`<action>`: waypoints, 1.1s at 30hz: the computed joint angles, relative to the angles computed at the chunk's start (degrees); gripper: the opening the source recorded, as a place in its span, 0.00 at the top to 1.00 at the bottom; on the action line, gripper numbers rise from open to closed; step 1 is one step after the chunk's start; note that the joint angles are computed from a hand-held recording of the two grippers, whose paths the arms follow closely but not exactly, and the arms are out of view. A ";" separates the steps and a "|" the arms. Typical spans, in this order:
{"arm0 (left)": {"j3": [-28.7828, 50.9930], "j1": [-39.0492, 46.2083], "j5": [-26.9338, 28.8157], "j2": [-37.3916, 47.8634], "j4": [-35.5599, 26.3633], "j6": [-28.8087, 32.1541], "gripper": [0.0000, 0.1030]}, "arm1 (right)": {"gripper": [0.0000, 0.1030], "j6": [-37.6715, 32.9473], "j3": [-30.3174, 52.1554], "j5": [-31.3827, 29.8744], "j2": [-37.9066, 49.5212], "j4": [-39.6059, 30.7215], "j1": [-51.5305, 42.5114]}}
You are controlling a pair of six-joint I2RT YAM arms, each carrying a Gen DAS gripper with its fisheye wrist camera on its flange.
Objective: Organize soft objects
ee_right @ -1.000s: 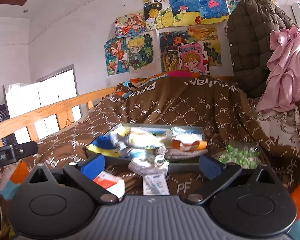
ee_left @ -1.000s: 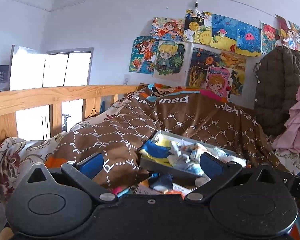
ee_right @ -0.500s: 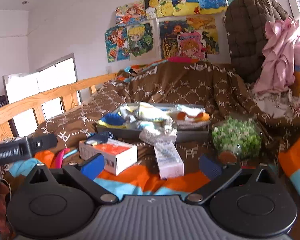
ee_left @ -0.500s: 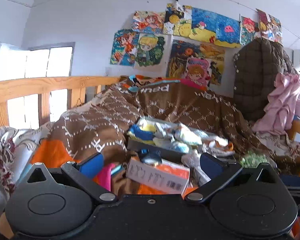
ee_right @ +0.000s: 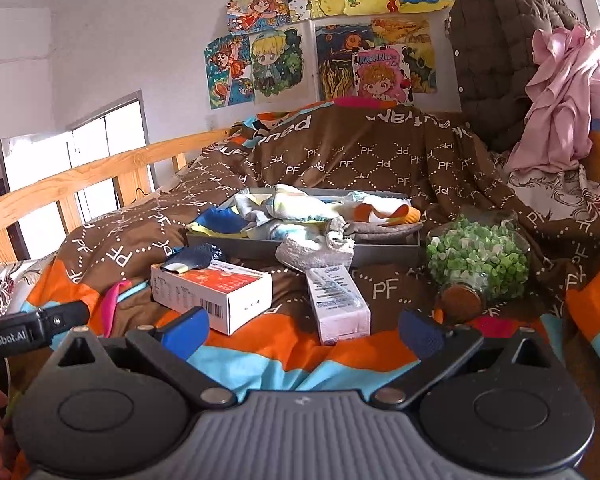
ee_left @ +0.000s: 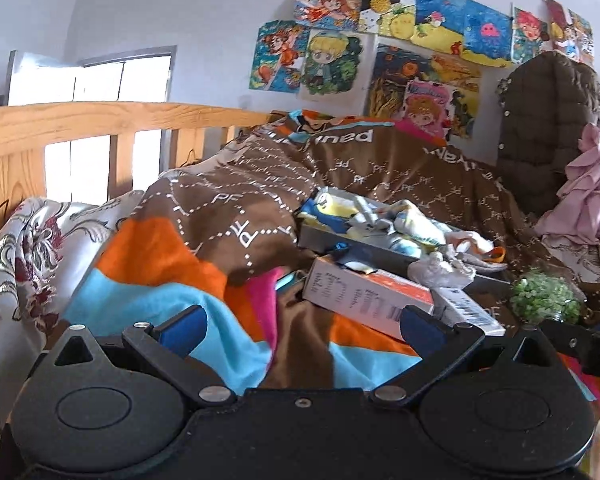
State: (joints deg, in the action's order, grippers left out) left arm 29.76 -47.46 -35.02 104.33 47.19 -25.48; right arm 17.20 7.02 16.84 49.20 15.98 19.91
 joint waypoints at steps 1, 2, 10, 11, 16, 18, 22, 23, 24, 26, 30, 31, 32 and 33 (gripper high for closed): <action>0.10 0.17 -0.05 0.21 -0.12 -0.15 0.01 | 0.00 -0.12 0.07 -0.21 0.44 0.54 -0.09; 0.25 0.38 -0.15 0.39 -0.32 -0.29 0.01 | 0.00 -0.28 0.17 -0.26 0.88 1.06 -0.07; 2.18 2.28 -1.70 0.42 -2.99 -2.16 0.01 | 0.00 -2.69 1.82 -2.16 8.77 9.12 -0.84; 2.33 2.53 -2.04 0.49 -2.83 -2.24 0.01 | 0.00 -3.11 2.08 -2.41 9.96 10.39 -0.99; 3.05 3.88 -2.85 0.74 -2.20 -2.28 0.01 | 0.00 -4.10 2.91 -3.79 14.33 14.44 -2.24; 3.13 4.39 -3.14 0.88 -1.63 -2.62 0.01 | 0.00 -3.86 2.99 -3.93 14.95 14.88 -2.38; 2.73 5.26 -3.28 0.98 -0.83 -4.57 0.01 | 0.00 -4.54 3.08 -3.98 16.21 16.51 -2.10; 2.74 5.46 -3.08 1.00 -1.02 -4.97 0.01 | 0.00 -4.88 3.17 -4.01 16.66 16.99 -2.05; 2.79 5.59 -2.85 1.08 -1.21 -5.16 0.01 | 0.00 -5.14 3.35 -4.06 17.28 17.40 -1.95; 2.85 5.81 -2.58 1.39 -1.09 -4.94 0.01 | 0.00 -5.21 3.63 -4.73 18.54 18.25 -1.88; 2.78 5.86 -2.50 1.51 -0.86 -4.94 0.01 | 0.00 -6.02 5.03 -9.82 21.55 18.90 -3.51; 2.77 5.93 -2.34 1.53 -0.89 -4.99 0.01 | 0.00 -6.38 5.34 -10.11 22.34 19.47 -3.73; 2.90 5.81 -2.56 1.47 -1.24 -5.13 0.01 | 0.00 -7.15 5.62 -10.21 23.51 20.65 -4.12; 3.00 5.92 -2.49 1.43 -1.57 -5.41 0.01 | 0.00 -7.85 5.83 -10.02 24.55 21.76 -4.28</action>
State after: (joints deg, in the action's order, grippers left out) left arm 32.76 -41.54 -37.51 105.77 45.62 -30.88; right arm 9.34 12.85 6.83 73.75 37.74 15.63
